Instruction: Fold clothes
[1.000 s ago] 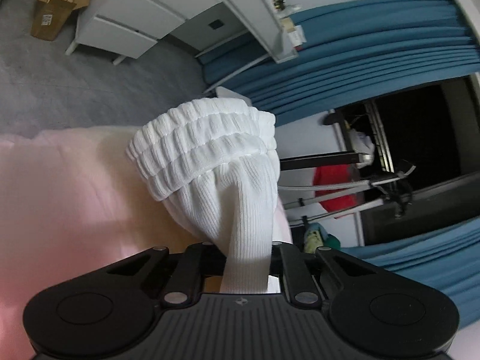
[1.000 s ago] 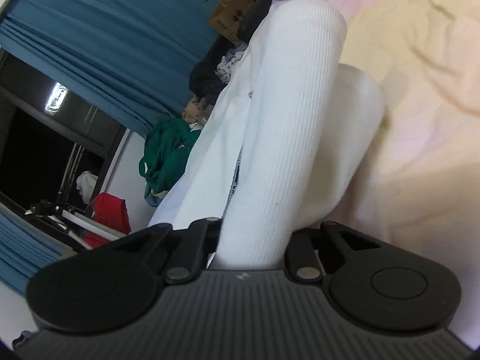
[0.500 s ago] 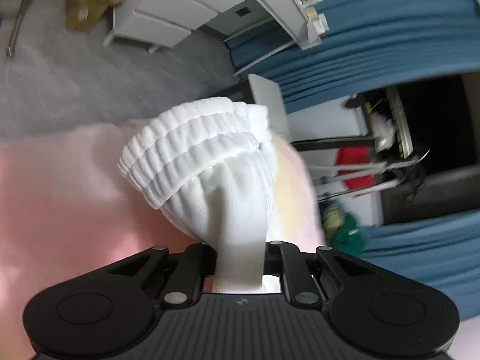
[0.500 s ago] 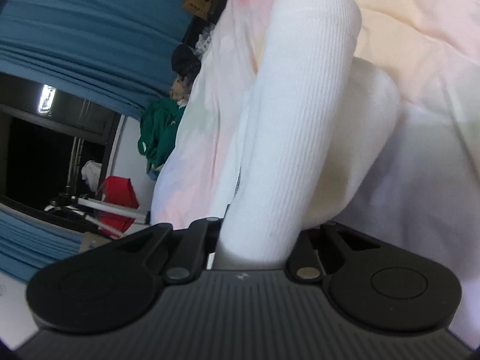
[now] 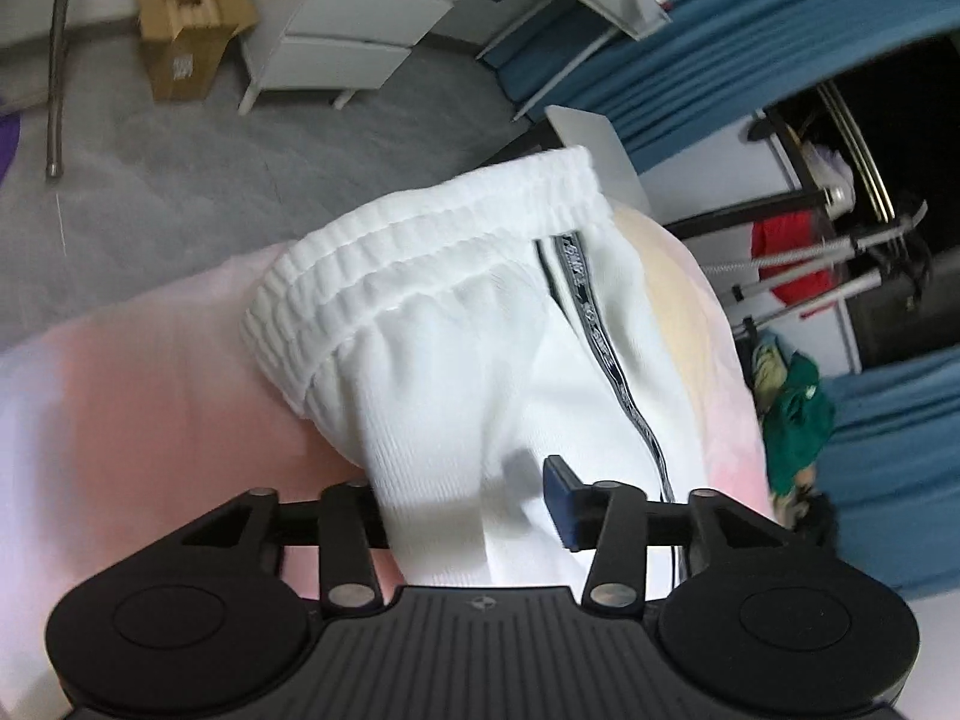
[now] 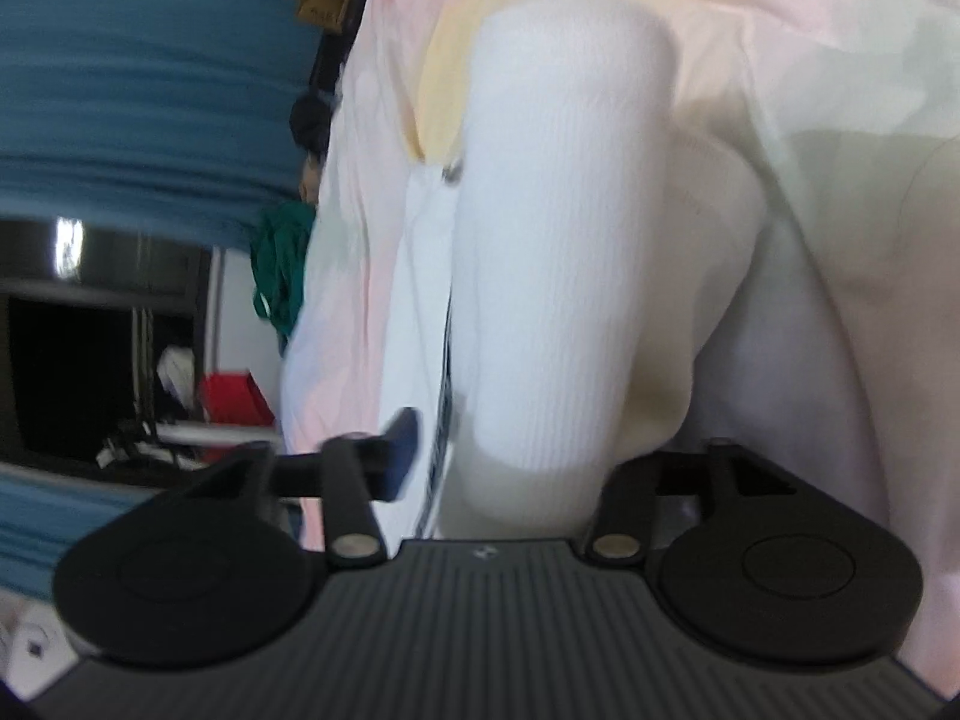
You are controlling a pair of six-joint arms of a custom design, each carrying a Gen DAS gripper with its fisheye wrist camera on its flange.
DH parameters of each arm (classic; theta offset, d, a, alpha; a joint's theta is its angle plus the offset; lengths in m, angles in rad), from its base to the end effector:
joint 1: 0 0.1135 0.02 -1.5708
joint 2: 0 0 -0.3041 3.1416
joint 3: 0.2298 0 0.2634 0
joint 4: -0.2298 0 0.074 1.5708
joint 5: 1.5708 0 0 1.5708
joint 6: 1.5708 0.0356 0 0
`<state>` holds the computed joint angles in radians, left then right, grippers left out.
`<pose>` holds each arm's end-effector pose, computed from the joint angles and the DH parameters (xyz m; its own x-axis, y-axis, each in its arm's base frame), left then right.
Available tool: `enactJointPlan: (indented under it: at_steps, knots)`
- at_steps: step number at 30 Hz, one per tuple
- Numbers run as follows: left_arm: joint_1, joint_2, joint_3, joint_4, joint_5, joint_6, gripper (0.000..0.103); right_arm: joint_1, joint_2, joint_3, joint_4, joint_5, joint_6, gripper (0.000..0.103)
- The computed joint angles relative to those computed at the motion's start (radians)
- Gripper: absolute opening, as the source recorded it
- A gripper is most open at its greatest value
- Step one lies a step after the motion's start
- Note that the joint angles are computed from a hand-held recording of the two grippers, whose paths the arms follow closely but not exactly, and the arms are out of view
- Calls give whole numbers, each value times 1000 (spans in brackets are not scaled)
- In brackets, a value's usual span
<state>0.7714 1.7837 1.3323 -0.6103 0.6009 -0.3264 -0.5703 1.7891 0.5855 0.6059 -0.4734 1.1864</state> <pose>0.2948 0.2586 0.2626 -0.4719 -0.8278 -0.3034 -0.5582 0.5469 -0.6239 0.2792 -0.1598 0.1331 -0.0263 0.9970 -0.0721 0.5003 0.0756 0.8625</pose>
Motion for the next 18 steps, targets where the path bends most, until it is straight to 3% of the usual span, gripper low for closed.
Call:
enactJointPlan:
  at_steps: [3,5,10,13,18]
  knots:
    - [-17,-93,-49,2,-85,61,72,-2,19,-13,43,14,41,67]
    - [-78,-156,-65,14,-213,81,80,-4,28,-15,60,19,47,67]
    - [-187,-331,-185,115,-398,193,81,-4,64,-4,98,38,34,67]
    - [-255,-390,-227,167,-411,244,82,-2,85,20,89,62,-6,63]
    - [-416,-412,-251,240,-465,307,85,5,90,59,21,92,-118,39]
